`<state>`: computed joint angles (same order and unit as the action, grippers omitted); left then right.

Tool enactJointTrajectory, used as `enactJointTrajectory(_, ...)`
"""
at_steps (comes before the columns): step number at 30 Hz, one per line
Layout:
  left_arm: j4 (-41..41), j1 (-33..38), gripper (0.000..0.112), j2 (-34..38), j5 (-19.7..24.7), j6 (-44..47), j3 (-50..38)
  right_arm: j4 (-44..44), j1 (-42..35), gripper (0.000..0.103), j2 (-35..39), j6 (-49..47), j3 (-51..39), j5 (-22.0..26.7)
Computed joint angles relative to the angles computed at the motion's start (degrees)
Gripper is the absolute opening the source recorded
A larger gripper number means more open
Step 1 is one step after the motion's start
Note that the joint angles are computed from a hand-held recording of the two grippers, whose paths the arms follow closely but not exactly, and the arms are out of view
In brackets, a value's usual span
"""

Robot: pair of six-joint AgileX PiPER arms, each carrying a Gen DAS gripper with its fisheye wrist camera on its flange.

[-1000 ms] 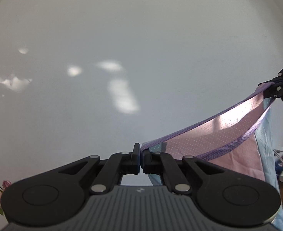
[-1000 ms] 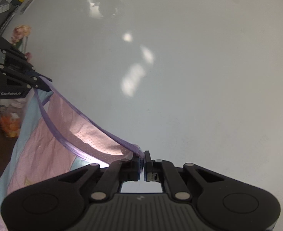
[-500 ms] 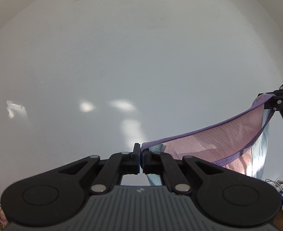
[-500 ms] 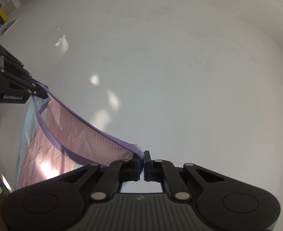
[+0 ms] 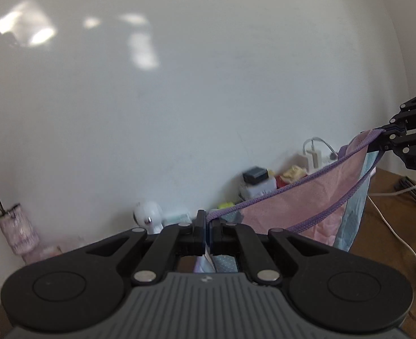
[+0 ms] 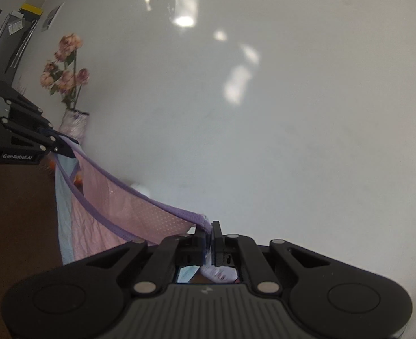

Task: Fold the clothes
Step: 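Lower the garment flat onto the table with both grippers and release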

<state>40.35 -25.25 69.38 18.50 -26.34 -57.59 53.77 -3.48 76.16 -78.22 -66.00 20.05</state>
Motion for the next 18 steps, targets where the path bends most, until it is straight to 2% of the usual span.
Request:
enactJointTrajectory(2,0.69,-1.14,0.002,-3.21,0.11,-3.41,7.50,4.06,-5.78,0.002,-8.02,-6.72,11.46,6.78)
enactJointTrajectory(4,3.93,-3.85,0.002,-5.81,1.55,-8.81,13.30,9.48,-8.65,0.002,-13.33,-10.04,20.50,9.35)
enactJointTrajectory(5,4.38,-5.01,0.002,-7.42,1.70,-10.03,16.13,8.75,-10.02,0.002,-15.08,-9.17,23.02,11.50)
enactJointTrajectory(7,6.19,-7.48,0.003,-10.86,2.81,-14.43,20.98,7.18,-10.63,0.002,-20.24,-6.60,29.99,12.55)
enactJointTrajectory(9,2.66,-8.51,0.004,-13.64,4.60,-16.18,24.18,6.24,-13.36,0.002,-25.49,-6.07,36.55,15.61)
enactJointTrajectory(12,-1.31,-9.12,0.004,-17.01,6.24,-15.63,27.29,-0.04,-11.57,0.002,-29.95,4.80,37.96,18.09)
enactJointTrajectory(15,2.86,-15.96,0.004,-20.22,13.40,-22.84,28.64,0.06,-21.14,0.003,-36.01,4.53,41.26,29.07)
enactJointTrajectory(18,-0.13,-17.97,0.015,-24.03,18.49,-19.85,29.69,-0.88,-27.14,0.003,-39.40,5.61,43.06,36.89)
